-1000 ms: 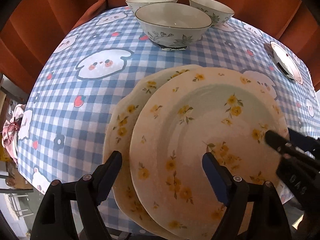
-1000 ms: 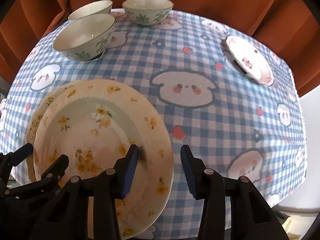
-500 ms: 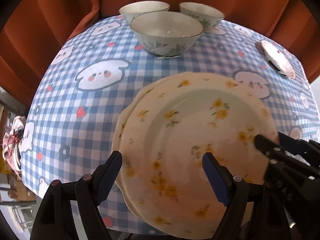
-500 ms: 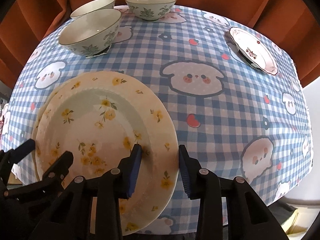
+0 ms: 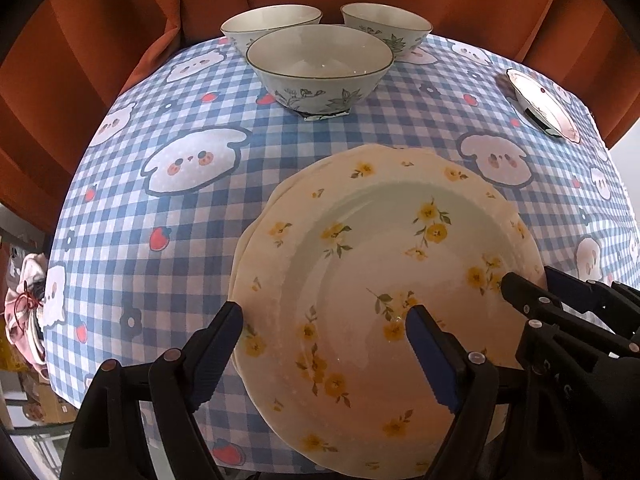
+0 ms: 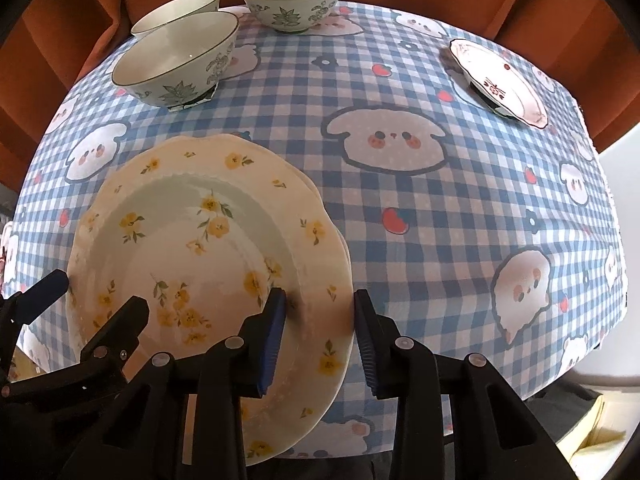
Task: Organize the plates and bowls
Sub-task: 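Lower the round plate onto the scalloped plate and open the right tool, then move the right tool to the small red-pattern plate and grip its rim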
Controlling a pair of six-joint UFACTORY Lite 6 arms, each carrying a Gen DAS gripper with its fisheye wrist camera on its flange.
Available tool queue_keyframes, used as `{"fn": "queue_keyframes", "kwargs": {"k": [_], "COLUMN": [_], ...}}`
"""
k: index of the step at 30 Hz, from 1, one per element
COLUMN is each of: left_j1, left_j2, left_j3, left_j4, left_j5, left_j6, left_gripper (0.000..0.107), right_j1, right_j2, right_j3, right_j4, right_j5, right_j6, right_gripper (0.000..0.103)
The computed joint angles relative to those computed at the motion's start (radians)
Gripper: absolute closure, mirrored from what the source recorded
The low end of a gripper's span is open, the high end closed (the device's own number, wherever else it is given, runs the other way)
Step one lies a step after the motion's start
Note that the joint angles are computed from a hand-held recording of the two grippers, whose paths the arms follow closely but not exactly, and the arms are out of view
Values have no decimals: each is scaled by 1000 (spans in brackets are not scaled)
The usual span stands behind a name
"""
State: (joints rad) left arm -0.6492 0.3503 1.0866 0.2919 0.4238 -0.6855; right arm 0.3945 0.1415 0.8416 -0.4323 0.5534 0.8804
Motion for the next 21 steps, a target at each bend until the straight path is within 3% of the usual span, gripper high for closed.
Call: {"fn": "queue_keyframes", "kwargs": {"k": [11, 21], "left_j1": [15, 16], "left_j2": [27, -36], "left_j3": [10, -78], "left_j4": [39, 32], "left_j5": [2, -19], "left_j6": [-14, 2], "left_gripper": [20, 19], "right_j1": [23, 0], "right_j2": [25, -62], "right_j3": [-2, -85], "right_j4": [-81, -8], "right_j5": [-6, -103], "right_j6": [133, 136], "right_gripper": [62, 45]}}
